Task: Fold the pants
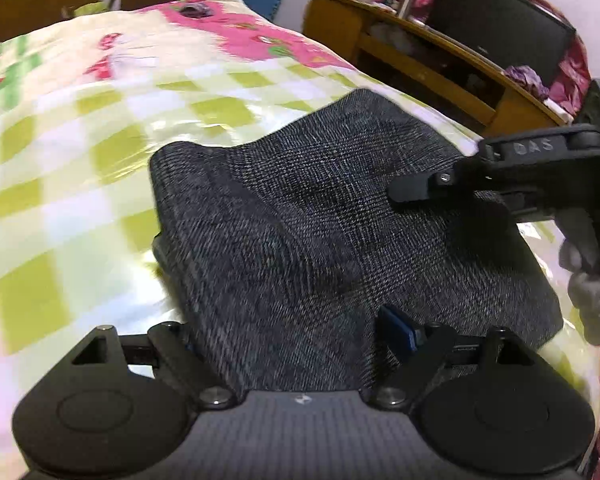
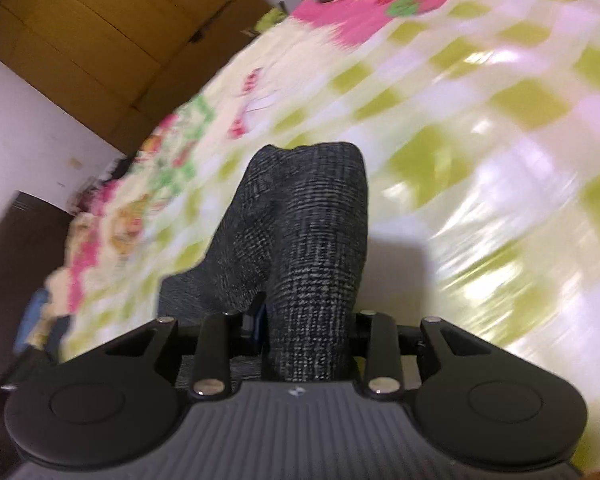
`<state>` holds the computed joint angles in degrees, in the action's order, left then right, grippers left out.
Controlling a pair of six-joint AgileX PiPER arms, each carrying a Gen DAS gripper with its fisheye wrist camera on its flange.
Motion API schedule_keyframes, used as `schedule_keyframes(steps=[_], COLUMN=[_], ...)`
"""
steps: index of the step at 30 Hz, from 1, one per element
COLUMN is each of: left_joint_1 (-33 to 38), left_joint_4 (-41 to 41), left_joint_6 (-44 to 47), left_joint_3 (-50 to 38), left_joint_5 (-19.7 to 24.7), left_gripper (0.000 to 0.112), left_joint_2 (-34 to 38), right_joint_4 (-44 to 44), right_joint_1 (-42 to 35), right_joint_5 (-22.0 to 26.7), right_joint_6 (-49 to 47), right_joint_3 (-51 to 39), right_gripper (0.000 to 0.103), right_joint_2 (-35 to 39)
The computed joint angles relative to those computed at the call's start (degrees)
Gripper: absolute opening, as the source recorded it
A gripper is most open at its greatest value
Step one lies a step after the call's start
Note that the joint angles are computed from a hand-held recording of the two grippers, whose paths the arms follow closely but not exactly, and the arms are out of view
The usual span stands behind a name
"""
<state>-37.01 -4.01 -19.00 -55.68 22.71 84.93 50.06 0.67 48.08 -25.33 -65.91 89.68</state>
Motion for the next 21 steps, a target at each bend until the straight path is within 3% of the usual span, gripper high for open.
schedule_keyframes(steps=[3,6,11,13,18,21], left_joint_1=[-2.7,-3.1,-5.6,-6.8,-8.2,-8.5], left_joint_4=[6.0,8.8,21.5,28.7,43.4,50.6], left_joint_6=[-5.4,-6.4,-18.8,-25.5,-40.9,-47.2], left_joint_3=[-1.6,0.1,4.9,4.8,-1.1,-6.5], left_joint_5=[0.9,2.2,4.3,4.7,6.2,10.6], left_gripper=[0.095,0.096,0.096,0.096,0.096,0.096], left_joint_2=[2.0,-0.2,-8.6,-9.7,-3.2,3.6], right_joint_4=[-6.3,-3.9,-17.2,-12.3,-10.8,-7.5], right_joint_1=[-0.1,-0.9,4.0,4.1,9.1,9.8], right_joint_5=[-2.4,-6.1,-22.3,-21.2,-23.3,-25.3], right_joint_6=[4.0,1.3,12.1,6.9,7.0,5.0], right_joint_3=[-0.7,4.4,15.8,17.6,13.2,10.4], right_gripper=[0.051,0.054,0.054,0.053,0.054,0.053], right_joint_2=[0.8,-2.5,-18.5,-21.6,-13.2,-7.1])
